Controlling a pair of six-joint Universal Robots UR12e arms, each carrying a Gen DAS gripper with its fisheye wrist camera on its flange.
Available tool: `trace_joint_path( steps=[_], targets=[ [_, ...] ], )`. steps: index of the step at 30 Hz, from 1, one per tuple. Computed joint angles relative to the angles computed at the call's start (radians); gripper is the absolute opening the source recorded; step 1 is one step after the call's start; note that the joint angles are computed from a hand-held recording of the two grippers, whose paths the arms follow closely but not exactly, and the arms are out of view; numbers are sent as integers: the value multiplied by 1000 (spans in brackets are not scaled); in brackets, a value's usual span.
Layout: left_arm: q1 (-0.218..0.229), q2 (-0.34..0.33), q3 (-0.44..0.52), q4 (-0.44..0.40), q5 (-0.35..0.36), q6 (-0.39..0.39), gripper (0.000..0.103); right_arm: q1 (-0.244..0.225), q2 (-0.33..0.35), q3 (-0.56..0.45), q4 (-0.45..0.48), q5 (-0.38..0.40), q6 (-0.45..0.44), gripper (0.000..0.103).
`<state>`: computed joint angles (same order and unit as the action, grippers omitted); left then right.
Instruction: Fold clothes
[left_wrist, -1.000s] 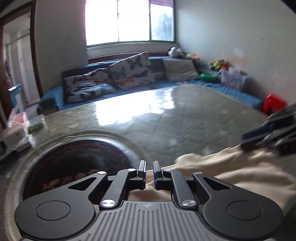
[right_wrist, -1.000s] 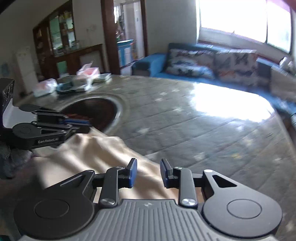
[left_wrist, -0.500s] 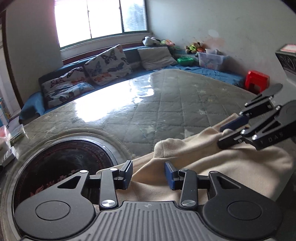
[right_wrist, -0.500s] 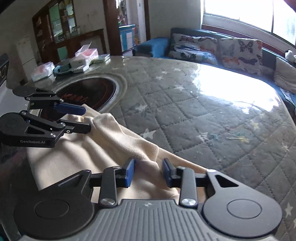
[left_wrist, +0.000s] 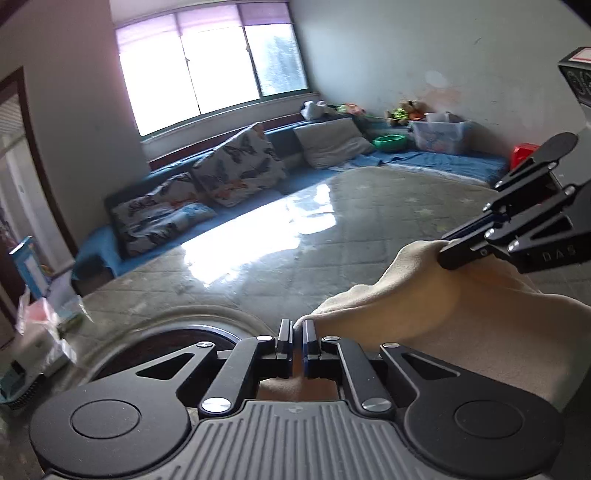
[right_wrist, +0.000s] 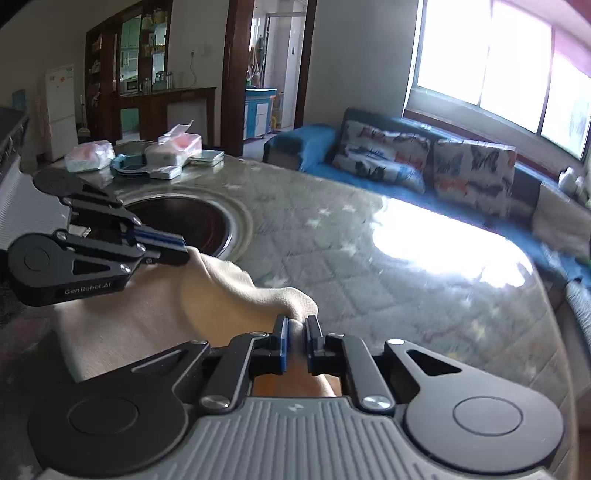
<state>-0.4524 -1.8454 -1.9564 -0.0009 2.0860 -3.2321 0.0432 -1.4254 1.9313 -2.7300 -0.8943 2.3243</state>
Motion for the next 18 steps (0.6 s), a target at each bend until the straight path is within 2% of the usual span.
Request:
trace_joint_path(
  steps=[3,6,12,15,18],
  targets=[
    [0,-25,30,-71,32,-33,5,31,36,-12,-42,-72,30,9],
    [-3,-49,53,-130,63,-59,9,46,59,-6,-65,-113,39,10],
    [2,-39,48,-145,52,-94,15,29,43,-7,-44,-76,66,15],
    [6,-29,46,-154,40,-122,16,16,32,-20,13,-9,83,15],
    [2,-20,46,-145,27,-132,16,27,40,-39,72,-2,68,15]
  ],
)
